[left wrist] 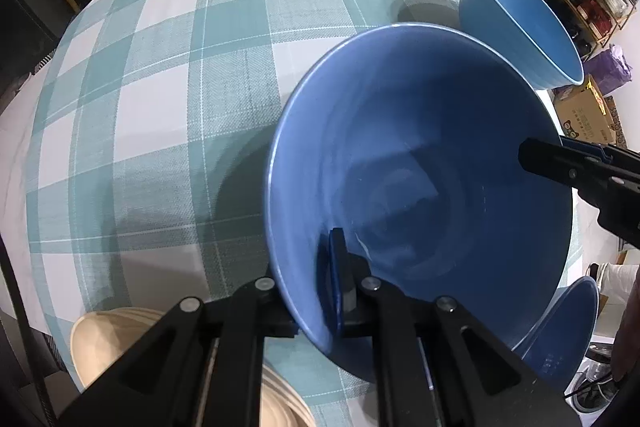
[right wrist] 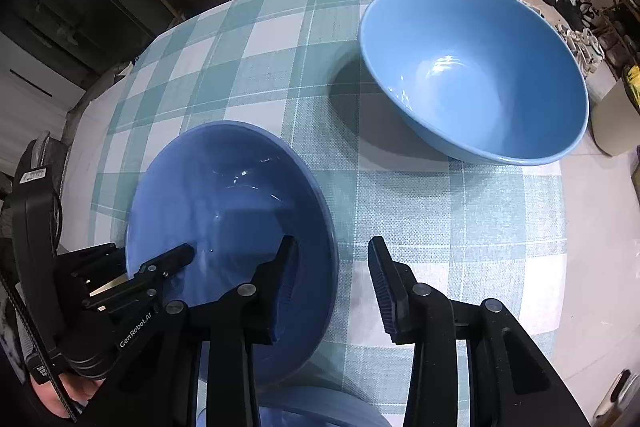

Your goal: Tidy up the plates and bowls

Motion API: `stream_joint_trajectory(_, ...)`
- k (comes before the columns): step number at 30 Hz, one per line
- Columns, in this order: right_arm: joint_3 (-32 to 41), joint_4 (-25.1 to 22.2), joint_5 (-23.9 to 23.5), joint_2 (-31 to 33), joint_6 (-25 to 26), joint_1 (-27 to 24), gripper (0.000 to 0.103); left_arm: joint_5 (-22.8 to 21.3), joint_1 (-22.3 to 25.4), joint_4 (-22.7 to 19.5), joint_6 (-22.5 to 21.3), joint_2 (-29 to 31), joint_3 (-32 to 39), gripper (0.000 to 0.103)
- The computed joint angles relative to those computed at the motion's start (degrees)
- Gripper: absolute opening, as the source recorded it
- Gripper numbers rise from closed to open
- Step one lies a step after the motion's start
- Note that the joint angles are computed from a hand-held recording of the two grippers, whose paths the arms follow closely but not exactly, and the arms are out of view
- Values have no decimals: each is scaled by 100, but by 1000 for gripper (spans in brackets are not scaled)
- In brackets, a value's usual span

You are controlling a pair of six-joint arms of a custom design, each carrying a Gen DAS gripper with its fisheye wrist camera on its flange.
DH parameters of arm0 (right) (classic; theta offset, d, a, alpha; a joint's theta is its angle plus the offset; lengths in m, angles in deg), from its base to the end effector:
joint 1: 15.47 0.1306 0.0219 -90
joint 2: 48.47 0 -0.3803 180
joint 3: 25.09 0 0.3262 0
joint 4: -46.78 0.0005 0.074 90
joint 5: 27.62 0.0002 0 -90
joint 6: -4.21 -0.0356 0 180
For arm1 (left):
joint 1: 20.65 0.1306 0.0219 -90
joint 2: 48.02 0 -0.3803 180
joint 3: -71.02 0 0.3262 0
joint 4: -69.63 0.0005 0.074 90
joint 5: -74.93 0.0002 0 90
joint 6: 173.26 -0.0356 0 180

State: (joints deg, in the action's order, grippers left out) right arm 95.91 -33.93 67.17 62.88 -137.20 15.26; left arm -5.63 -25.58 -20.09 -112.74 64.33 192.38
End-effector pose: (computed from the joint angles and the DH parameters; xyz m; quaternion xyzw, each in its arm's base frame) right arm 0.4464 0.2613 0.4359 0.1837 0.9683 0.0769 0.1510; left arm 0.5037 -0.0498 0.4257 0.3002 0.9469 -0.0630 0.0963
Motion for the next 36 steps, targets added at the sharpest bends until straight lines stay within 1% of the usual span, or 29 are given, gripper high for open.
stream_joint_trajectory(3, 78, -33, 77, 56, 93, 56, 24, -53, -14, 22, -3, -15, -15, 9)
stream_joint_trajectory(7, 58, 0, -17, 86, 128, 68, 17, -33, 2, -20, -3, -4, 13, 9)
stream_joint_trajectory(9, 45, -10, 18, 91, 120, 72, 14, -37, -12, -26, 28, 14, 33, 9)
stream_joint_trajectory(12, 3, 34, -34, 75, 194, 66, 8, -67, -24, -12, 44, 3, 23, 9)
stream_joint_trajectory(16, -128, 146, -81, -3, 137, 50, 7, -93, -39, -50, 53, 12, 30, 9)
stream_joint_trajectory(20, -90, 84, -30, 14, 193, 79, 7, -92, -44, -50, 35, 27, 23, 9)
stream_joint_trajectory(23, -160, 149, -45, -27, 201, 81, 7, -71, -43, -83, 21, 52, 39, 9)
stream_joint_trajectory(25, -198, 177, -61, -53, 199, 75, 7, 18, -17, -213, 55, 134, 114, 9)
stream_joint_trajectory(28, -255, 242, -33, -90, 189, 86, 7, 105, 12, -251, 117, 190, 165, 9)
stream_joint_trajectory(32, -228, 212, 27, -87, 189, 113, 7, 200, 53, -291, 268, 264, 321, 9)
stream_joint_trajectory(36, -84, 107, 143, -61, 198, 138, 7, 306, 88, -376, 271, 294, 528, 9)
